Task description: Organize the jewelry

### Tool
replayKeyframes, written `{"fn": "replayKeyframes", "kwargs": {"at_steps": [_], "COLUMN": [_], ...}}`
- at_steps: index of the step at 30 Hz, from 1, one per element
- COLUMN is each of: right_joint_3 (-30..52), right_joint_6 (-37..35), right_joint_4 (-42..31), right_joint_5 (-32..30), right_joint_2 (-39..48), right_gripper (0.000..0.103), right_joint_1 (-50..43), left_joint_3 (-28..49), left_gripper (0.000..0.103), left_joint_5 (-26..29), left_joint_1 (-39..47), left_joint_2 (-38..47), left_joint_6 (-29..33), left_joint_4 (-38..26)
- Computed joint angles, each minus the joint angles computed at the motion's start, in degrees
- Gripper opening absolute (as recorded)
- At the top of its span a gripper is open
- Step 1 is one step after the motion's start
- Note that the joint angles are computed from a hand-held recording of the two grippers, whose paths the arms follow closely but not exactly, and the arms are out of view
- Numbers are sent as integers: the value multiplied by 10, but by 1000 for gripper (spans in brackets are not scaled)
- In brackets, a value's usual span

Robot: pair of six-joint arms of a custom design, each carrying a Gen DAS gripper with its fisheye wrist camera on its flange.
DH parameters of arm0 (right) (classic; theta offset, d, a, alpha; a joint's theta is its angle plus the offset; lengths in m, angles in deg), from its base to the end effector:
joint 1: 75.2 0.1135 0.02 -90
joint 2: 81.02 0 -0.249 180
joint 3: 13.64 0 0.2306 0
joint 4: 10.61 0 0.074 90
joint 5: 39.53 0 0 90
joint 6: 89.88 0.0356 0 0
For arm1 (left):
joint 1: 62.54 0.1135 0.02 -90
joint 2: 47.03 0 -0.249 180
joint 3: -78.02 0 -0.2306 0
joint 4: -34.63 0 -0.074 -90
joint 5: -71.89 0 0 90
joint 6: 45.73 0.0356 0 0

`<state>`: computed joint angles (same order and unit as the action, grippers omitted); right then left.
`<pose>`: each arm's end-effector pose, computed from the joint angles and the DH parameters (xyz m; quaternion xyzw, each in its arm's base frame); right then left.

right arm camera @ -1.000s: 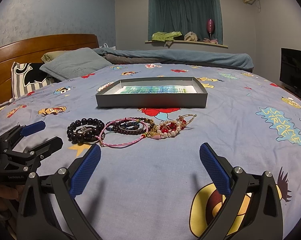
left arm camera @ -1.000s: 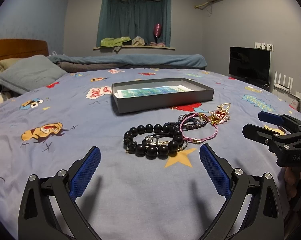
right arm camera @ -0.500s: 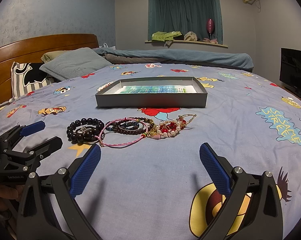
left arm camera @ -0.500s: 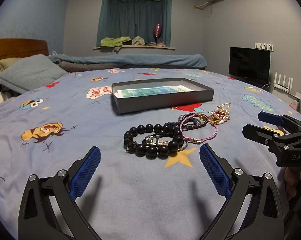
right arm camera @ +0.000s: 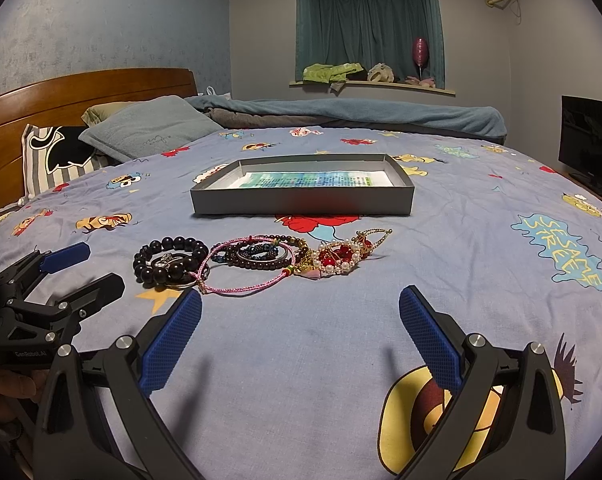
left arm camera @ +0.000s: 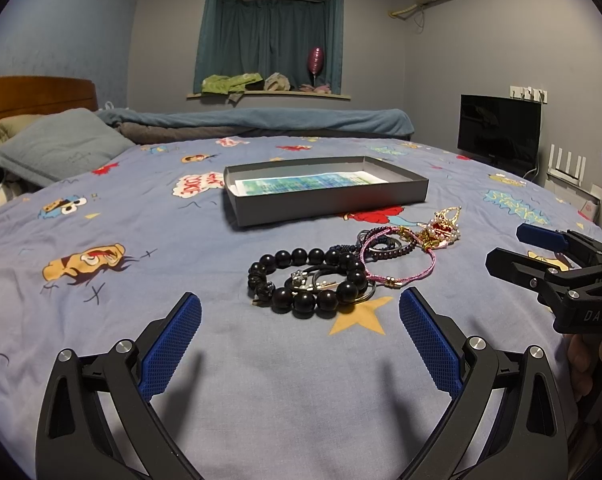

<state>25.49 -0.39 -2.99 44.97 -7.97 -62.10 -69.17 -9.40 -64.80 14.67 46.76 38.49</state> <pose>0.2299 0.0570 0.1745 -0.1257 0.8395 0.0983 0.5194 0.2024 -0.0134 0.1751 0.0756 0.8387 -0.0630 0.5357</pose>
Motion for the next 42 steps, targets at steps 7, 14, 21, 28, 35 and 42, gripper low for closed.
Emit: {"fn": "replayKeyframes", "kwargs": {"at_steps": [7, 14, 21, 28, 35, 42], "right_joint_3": [-1, -1, -1, 5, 8, 20], "right_joint_6": [-1, 0, 1, 3, 7, 20], "right_joint_4": [2, 2, -2, -11, -10, -23], "right_joint_5": [0, 0, -4, -6, -11, -34], "right_joint_2": [1, 1, -4, -3, 1, 7], "right_gripper": [98, 98, 98, 98, 98, 98], "right_joint_1": [0, 0, -3, -5, -7, -17], "left_joint_3": [1, 2, 3, 3, 5, 19], "left_gripper": [98, 98, 98, 98, 98, 98], "left_joint_5": [0, 2, -6, 0, 7, 9], "left_joint_1": [0, 1, -5, -1, 4, 2], "left_joint_2": [1, 2, 5, 11, 14, 17], "left_joint_6": [-1, -2, -9, -7, -7, -8], "left_joint_4": [0, 0, -1, 5, 7, -9]}}
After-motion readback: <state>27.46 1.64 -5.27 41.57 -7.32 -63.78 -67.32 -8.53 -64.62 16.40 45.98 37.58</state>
